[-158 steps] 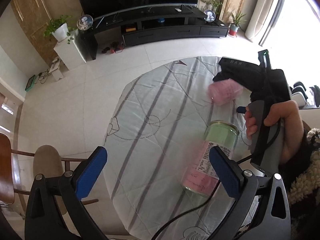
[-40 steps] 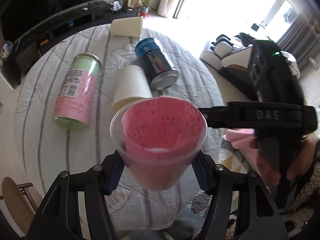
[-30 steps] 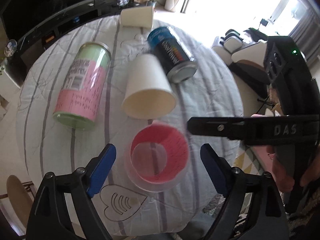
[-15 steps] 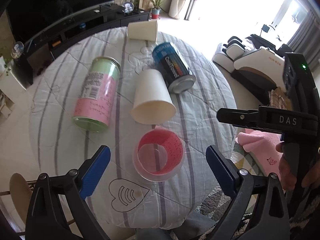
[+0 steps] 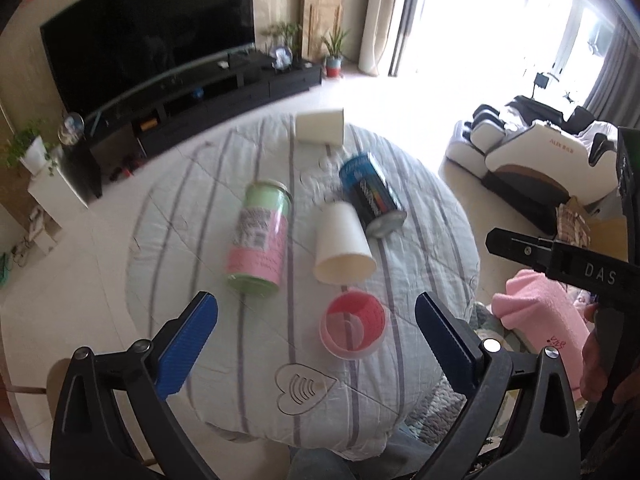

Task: Flip cup upright

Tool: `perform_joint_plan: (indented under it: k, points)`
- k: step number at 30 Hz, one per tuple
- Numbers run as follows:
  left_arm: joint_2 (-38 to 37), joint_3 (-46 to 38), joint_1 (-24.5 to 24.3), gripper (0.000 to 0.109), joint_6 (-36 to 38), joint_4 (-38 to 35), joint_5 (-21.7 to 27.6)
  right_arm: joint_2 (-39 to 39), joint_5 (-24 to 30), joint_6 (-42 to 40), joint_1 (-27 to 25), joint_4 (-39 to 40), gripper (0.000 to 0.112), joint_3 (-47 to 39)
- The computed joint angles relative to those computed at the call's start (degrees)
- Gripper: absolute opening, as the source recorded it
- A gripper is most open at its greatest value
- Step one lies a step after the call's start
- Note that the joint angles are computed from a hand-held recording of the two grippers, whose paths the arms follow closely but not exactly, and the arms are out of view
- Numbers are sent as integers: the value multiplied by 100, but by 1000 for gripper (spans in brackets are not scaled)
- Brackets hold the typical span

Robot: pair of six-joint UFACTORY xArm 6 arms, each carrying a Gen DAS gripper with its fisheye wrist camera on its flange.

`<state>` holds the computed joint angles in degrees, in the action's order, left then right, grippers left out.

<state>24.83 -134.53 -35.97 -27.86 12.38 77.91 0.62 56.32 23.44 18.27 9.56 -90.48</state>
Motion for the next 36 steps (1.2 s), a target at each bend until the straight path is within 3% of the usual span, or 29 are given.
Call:
perform_joint_plan:
  k: [1, 5, 9, 22, 25, 29, 36]
  points:
    - [23, -118, -19, 101, 14, 52, 25, -10, 13, 35, 38, -80, 79, -57]
    - [-77, -112, -59, 102, 0, 104, -63, -101, 72, 170, 146, -307, 79, -190]
    - [-513, 542, -126, 103, -217, 208, -512, -275, 46, 419, 244, -561, 80, -118]
    - [-1595, 2354, -459, 103, -1128, 1159, -1717, -1212, -971, 975, 600, -1340, 81, 925]
    - [-1921, 2907, -541, 103, -1376, 1500, -2208, -1377, -1171, 1168, 676, -1662, 81, 1129]
    - [-2027, 3032, -632, 103, -1439, 1624, -2220, -1534, -1198, 1391, 790, -2007, 81, 1277]
    - [-2043, 3006, -748, 103, -1479, 1731, -1990, -1558, -966, 1274, 837, -1869, 82, 1290]
